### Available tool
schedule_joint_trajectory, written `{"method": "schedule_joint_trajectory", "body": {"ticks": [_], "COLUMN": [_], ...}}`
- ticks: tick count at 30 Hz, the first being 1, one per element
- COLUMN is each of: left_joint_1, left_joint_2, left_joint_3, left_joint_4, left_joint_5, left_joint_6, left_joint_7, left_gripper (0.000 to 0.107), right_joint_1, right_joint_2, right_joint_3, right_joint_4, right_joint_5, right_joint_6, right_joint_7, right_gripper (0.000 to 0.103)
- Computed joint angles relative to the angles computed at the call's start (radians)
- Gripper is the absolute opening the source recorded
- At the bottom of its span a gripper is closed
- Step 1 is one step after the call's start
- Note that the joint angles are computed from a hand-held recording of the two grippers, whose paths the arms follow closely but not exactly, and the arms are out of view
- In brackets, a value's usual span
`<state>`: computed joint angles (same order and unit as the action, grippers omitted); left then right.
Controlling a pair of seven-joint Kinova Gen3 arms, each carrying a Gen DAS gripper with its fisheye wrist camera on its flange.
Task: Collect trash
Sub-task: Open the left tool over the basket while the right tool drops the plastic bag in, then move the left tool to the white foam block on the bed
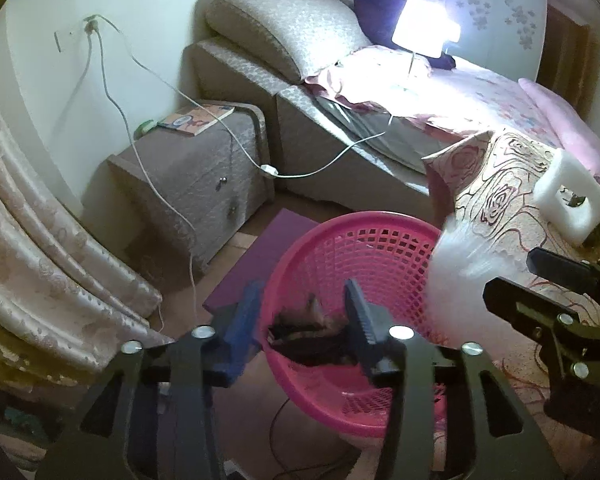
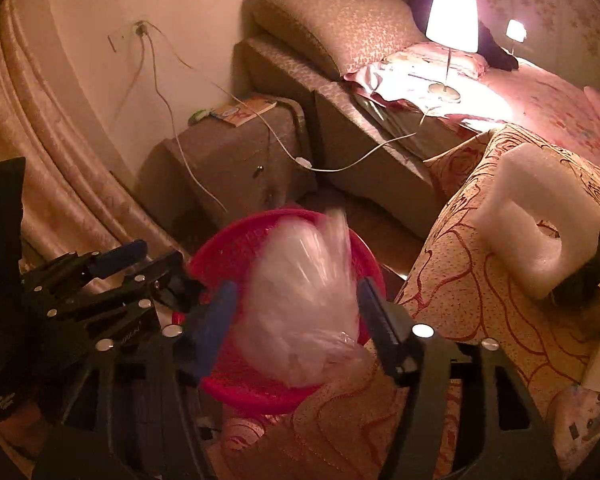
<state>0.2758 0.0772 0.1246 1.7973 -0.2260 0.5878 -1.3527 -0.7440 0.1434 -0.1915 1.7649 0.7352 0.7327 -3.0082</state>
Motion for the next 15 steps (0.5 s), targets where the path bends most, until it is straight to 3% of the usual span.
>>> {"method": "schedule_joint_trajectory", "body": {"ticks": [3, 15], "left_joint_1": [0.000, 0.000], "left_joint_2": [-0.005, -0.021], "left_joint_3": [0.001, 0.006], "left_joint_4": [0.007, 0.004], "left_joint_5": [0.007, 0.003], "left_joint_6": [-0.015, -0.017], "left_joint_7": [0.000, 0.024], "left_gripper": [0.064, 0.074], "right_joint_1": [0.000, 0.011], "right_joint_2": [-0.009, -0.085], "right_joint_3": [0.002, -0.055], "right_joint_4": [0.011, 0.094], "right_joint_5": [0.006, 0.075], "right_joint_6": [-0.002, 0.043], "right_joint_7": [-0.019, -0.185], "right_gripper": [0.066, 0.067]}}
